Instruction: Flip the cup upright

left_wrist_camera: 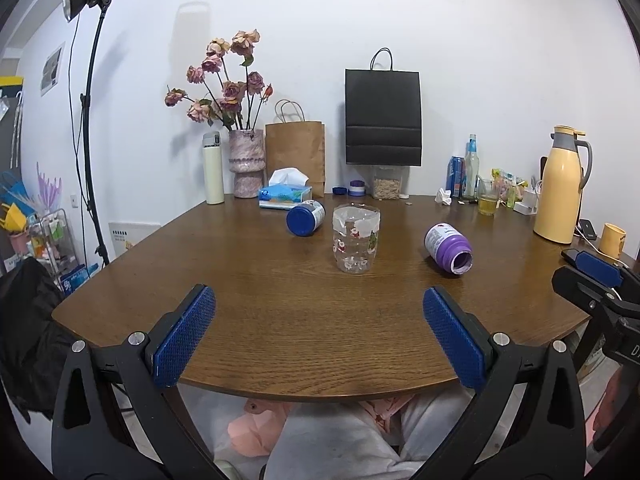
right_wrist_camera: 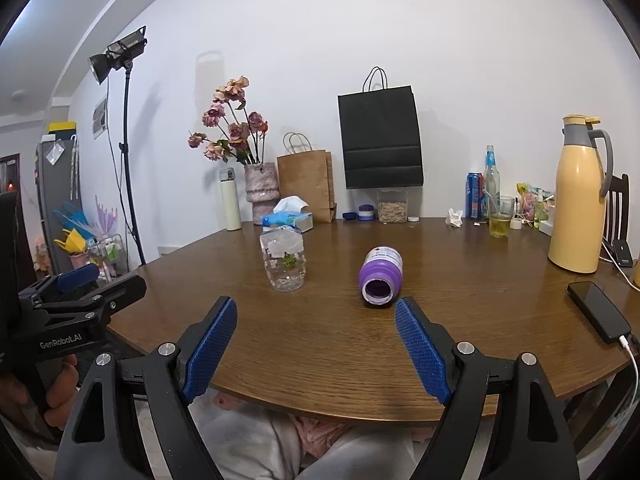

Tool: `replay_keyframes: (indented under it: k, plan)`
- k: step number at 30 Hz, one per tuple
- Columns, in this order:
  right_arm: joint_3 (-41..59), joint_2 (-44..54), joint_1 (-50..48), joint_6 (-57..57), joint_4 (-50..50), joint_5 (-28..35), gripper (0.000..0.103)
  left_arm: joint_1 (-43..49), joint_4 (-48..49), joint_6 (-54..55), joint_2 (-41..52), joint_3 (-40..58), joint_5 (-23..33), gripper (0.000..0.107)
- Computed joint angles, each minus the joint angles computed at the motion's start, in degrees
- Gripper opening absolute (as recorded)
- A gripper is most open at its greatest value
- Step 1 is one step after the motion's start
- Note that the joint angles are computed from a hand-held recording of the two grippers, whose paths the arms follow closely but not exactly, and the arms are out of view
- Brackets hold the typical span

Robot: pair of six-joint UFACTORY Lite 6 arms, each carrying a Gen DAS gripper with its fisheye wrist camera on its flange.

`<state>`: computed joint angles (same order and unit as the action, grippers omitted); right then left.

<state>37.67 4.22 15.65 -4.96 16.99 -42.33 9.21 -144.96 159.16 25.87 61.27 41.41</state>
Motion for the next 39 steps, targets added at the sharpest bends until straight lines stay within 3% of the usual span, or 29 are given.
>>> replay_keyframes:
  k: [14, 39]
  plan:
    - [0.2, 0.1, 0.7, -1.1, 0.6, -0.2, 0.085, 0.6, 0.0, 1.1, -0.4, -1.0, 2.1, 0.103]
    - [-0.1, 0.6, 0.6, -0.5, 0.4, -0.3, 0.085, 0.0, 0.1, 0.8, -0.2, -0.5, 0.8, 0.103]
